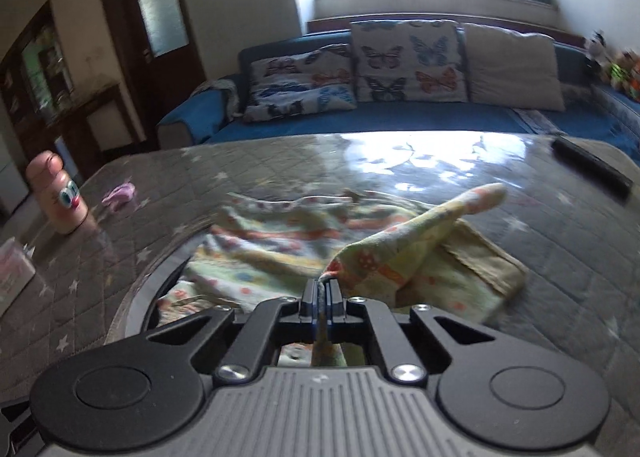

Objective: Fold clothes

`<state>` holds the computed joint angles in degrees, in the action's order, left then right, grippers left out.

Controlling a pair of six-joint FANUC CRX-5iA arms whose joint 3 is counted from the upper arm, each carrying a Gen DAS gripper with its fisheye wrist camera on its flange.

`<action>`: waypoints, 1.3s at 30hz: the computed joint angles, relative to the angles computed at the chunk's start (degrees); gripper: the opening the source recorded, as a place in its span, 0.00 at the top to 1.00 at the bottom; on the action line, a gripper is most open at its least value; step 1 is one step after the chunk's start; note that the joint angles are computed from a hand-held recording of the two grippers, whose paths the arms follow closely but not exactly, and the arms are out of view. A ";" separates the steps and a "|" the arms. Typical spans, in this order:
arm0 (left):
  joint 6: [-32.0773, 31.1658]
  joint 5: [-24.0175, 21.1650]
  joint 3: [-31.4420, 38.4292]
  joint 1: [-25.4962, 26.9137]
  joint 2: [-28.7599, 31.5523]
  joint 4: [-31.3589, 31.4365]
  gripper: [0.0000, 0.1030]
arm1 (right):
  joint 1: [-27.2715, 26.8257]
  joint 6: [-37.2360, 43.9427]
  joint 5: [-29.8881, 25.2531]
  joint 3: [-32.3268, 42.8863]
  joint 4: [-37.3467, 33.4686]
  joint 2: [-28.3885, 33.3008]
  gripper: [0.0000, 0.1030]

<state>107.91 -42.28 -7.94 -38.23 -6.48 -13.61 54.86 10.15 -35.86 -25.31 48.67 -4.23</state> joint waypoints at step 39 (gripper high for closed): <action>0.39 -0.64 -0.39 2.95 1.40 1.02 0.26 | -7.80 -6.06 -4.51 -5.28 -0.34 0.16 0.77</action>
<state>108.30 -42.92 -8.32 -35.29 -5.08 -12.59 47.06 4.10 -40.37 -30.59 48.33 -4.07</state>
